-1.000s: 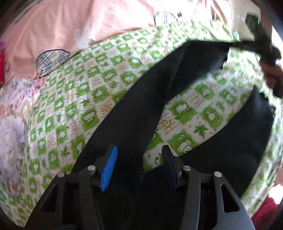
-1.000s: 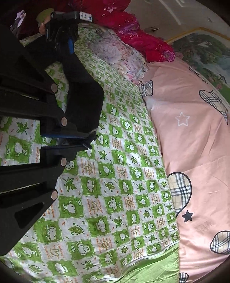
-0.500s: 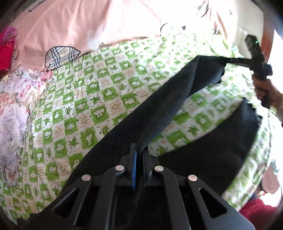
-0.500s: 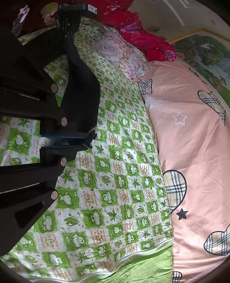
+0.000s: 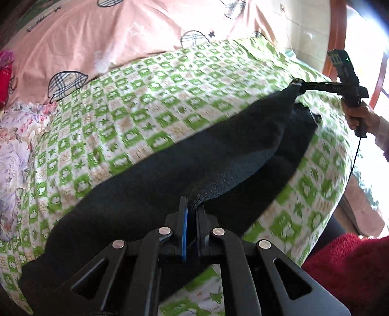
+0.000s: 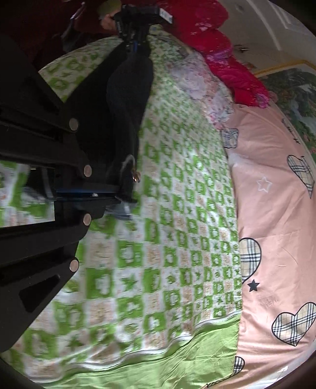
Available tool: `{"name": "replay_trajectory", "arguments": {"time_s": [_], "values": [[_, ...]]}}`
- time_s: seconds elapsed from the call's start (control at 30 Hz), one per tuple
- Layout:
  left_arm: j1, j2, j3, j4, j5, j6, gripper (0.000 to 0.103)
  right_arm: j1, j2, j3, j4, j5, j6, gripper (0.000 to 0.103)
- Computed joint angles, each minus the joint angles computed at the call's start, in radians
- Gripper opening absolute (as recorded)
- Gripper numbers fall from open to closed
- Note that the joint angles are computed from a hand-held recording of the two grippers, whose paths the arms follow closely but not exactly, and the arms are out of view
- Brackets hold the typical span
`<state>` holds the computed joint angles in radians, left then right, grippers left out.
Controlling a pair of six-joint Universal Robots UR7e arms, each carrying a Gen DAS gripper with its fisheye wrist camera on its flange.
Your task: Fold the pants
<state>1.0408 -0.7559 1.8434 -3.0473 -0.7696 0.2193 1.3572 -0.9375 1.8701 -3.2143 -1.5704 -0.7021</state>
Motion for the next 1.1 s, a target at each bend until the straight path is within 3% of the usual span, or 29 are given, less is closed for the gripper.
{"name": "replay_trajectory", "arguments": {"time_s": [0.43,0.77,0.97,1.03,1.07,1.1], "values": [[0.001,-0.014,0.086,-0.060,-0.033,0.059,0.003,-0.048,-0.042,0.150,-0.095,0.009,0.018,0.003],[0.005,-0.003,0.110,-0.063,-0.013,0.029,0.006,-0.026,-0.017,0.156,-0.120,-0.094,0.023,0.003],[-0.005,-0.061,0.181,-0.047,-0.006,-0.116,0.017,-0.001,-0.028,0.200,-0.181,-0.189,0.084,0.004],[-0.015,-0.083,0.219,-0.066,0.016,-0.184,0.036,-0.002,-0.035,0.231,-0.243,-0.174,0.114,0.013],[-0.019,-0.095,0.242,-0.086,0.030,-0.224,0.045,-0.005,-0.042,0.250,-0.272,-0.146,0.136,0.022],[-0.022,-0.106,0.262,-0.104,0.038,-0.259,0.046,-0.008,-0.047,0.266,-0.292,-0.107,0.151,0.035]]}}
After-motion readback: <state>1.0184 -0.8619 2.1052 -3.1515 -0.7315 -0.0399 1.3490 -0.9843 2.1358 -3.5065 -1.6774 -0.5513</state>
